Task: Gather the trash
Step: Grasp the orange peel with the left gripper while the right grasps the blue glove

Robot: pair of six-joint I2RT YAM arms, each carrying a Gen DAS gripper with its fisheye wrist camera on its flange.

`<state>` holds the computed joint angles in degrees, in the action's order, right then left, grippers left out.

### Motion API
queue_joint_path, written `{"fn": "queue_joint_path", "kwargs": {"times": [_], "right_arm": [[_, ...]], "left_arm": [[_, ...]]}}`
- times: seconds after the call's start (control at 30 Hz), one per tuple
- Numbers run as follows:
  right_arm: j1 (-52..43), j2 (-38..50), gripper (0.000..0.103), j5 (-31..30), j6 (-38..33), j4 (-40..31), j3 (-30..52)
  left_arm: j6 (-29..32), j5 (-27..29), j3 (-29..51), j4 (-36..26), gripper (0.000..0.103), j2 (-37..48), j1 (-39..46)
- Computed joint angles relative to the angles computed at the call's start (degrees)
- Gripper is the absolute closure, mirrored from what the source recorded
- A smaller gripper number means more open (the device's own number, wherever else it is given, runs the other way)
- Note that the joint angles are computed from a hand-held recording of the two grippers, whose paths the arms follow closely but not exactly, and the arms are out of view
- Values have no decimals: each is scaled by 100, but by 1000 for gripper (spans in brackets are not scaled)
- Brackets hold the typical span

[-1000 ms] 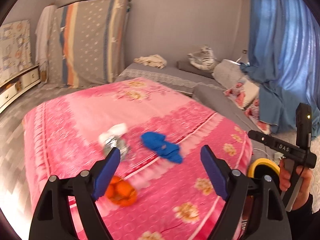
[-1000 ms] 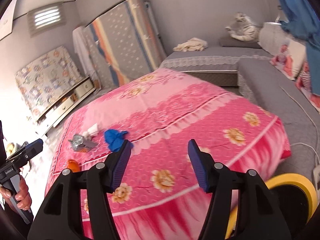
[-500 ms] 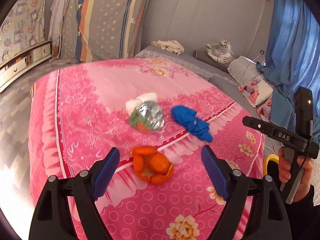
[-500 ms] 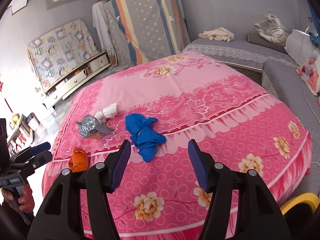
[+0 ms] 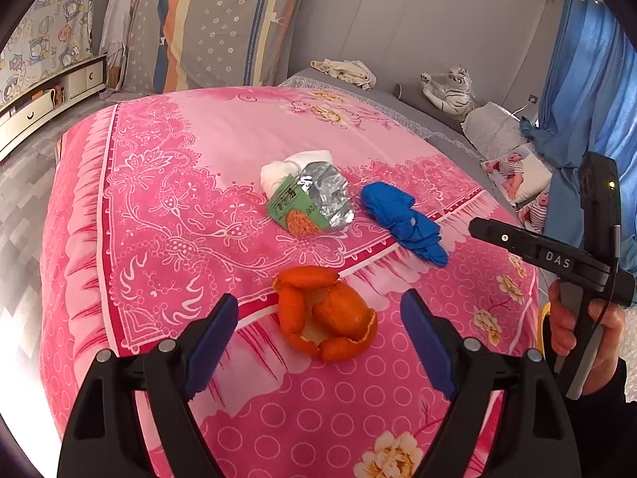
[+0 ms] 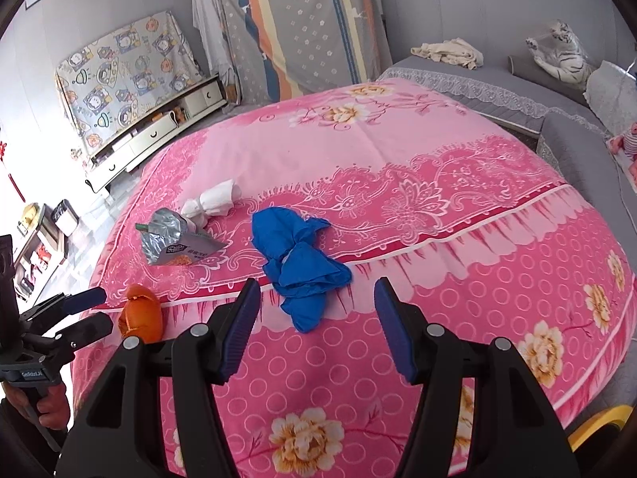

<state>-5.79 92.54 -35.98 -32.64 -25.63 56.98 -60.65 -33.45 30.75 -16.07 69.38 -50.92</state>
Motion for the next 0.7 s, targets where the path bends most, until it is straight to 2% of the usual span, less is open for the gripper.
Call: {"fn": "queue_joint_path", "kwargs": {"times": [0.23, 0.57, 0.63, 0.7], "right_arm": [[497, 447, 47, 488, 229, 470, 104], [983, 1048, 47, 850, 335, 645, 441], [1061, 1111, 47, 918, 342, 719, 436], [1113, 1207, 47, 951, 358, 757, 472]], "left_arm": [[306, 278, 21, 483, 23, 354, 398], [577, 613, 143, 989, 23, 888, 741], [608, 664, 179, 1041, 25, 988, 793], [649, 748, 183, 1115, 32, 1058, 861]]}}
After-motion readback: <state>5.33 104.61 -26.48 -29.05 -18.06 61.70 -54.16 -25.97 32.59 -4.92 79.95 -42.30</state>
